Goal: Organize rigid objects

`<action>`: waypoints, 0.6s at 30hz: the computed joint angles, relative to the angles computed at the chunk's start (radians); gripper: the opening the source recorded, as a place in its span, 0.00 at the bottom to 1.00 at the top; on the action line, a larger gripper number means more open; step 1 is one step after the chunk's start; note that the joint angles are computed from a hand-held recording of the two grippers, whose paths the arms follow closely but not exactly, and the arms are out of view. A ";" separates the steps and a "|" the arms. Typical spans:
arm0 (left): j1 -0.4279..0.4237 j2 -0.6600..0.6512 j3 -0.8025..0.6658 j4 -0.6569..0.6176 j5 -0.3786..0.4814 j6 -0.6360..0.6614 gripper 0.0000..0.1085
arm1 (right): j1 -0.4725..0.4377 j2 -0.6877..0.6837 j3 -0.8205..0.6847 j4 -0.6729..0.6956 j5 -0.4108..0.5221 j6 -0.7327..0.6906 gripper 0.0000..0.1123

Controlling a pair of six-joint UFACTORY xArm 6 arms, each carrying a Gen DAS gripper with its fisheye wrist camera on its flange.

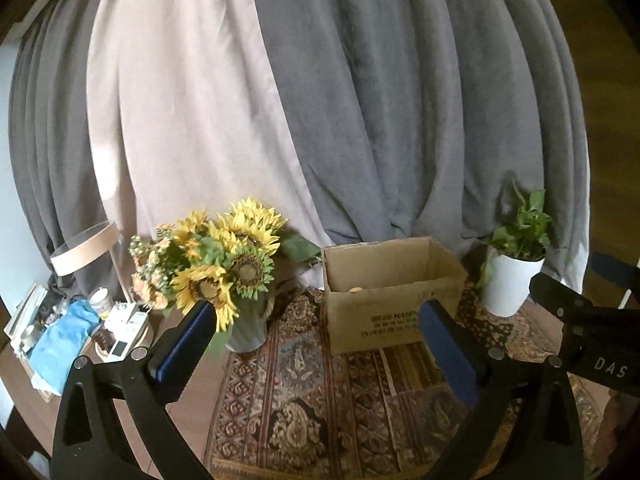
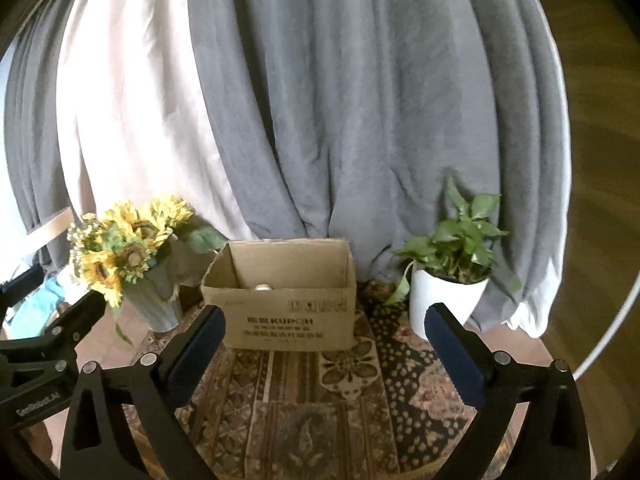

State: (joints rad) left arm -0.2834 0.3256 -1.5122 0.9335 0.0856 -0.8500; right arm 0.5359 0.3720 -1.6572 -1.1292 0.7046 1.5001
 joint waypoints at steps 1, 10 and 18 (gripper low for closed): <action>0.002 -0.026 0.028 0.037 -0.005 -0.038 0.95 | 0.009 -0.021 0.026 -0.015 0.001 0.019 0.90; -0.021 -0.273 0.260 0.422 0.045 -0.448 0.95 | 0.102 -0.230 0.261 -0.114 0.073 0.141 0.90; -0.098 -0.535 0.505 0.594 0.147 -0.654 0.95 | 0.198 -0.435 0.477 -0.151 0.133 0.194 0.90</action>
State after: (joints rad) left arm -0.3811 -0.2096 -1.0073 1.5280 0.2329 -1.5036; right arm 0.7343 -0.0628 -1.1805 -1.2805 0.8375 1.6946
